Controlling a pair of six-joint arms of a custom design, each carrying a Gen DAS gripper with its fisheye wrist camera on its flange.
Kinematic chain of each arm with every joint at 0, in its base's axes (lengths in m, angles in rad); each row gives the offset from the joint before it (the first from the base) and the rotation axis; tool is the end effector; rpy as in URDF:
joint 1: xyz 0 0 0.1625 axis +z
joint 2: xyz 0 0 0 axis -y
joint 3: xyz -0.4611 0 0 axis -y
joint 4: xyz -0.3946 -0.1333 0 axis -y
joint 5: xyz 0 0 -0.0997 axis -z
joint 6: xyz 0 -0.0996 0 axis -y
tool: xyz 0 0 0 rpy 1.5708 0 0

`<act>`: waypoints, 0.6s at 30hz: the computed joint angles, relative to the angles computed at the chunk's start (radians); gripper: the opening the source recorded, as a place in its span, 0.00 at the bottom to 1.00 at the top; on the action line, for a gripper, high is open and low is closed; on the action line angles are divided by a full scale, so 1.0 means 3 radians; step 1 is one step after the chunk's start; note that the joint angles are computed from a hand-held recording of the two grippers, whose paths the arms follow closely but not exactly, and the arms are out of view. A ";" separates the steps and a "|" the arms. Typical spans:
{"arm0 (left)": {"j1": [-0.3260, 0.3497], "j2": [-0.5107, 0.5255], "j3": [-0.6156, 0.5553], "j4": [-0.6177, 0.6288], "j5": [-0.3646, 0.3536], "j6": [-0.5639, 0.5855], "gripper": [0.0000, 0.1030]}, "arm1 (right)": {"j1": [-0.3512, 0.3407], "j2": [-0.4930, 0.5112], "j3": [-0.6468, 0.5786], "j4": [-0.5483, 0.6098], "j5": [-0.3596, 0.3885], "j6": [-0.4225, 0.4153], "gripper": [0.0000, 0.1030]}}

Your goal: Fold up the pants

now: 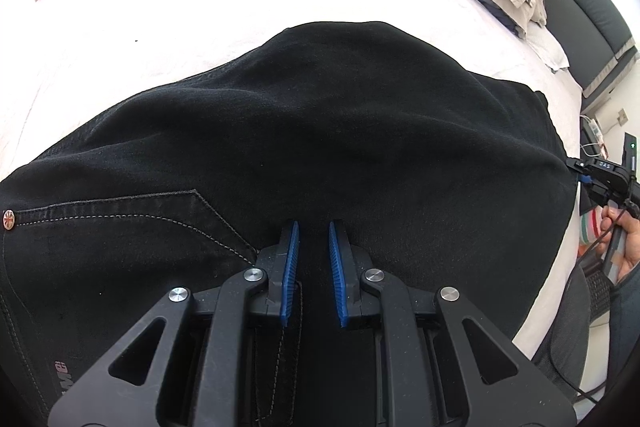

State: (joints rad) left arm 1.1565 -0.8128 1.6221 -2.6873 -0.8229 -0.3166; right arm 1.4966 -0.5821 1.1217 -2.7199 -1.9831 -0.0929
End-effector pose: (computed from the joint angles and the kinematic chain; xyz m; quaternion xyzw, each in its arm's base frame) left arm -0.1003 -0.7275 0.1723 -0.0109 0.9216 -0.2620 0.2863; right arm 0.0296 -0.8622 0.1955 -0.0527 -0.9343 0.2764 0.2191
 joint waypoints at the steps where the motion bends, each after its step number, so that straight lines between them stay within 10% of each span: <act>1: -0.0006 -0.0007 -0.0001 0.0008 -0.0006 -0.0014 0.15 | 0.0049 -0.0011 -0.0006 0.0021 -0.0196 0.0020 0.28; 5: -0.0007 -0.0010 0.0013 -0.0037 -0.0005 -0.0005 0.15 | 0.0243 -0.0087 0.0166 -0.0610 -0.0785 -0.0219 0.49; 11: -0.0021 0.0002 0.0021 -0.0064 0.0029 -0.0026 0.15 | 0.0251 0.0004 -0.0209 0.0370 0.0628 -0.0439 0.49; 18: 0.0007 -0.0012 -0.0015 -0.0017 -0.0045 -0.0044 0.15 | 0.0198 0.0753 -0.1415 0.1559 0.0754 -0.0218 0.44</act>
State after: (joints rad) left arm 1.1586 -0.8163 1.6177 -2.6924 -0.8363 -0.3297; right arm 1.5560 -0.3563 0.6971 -2.2522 -1.7568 -0.1582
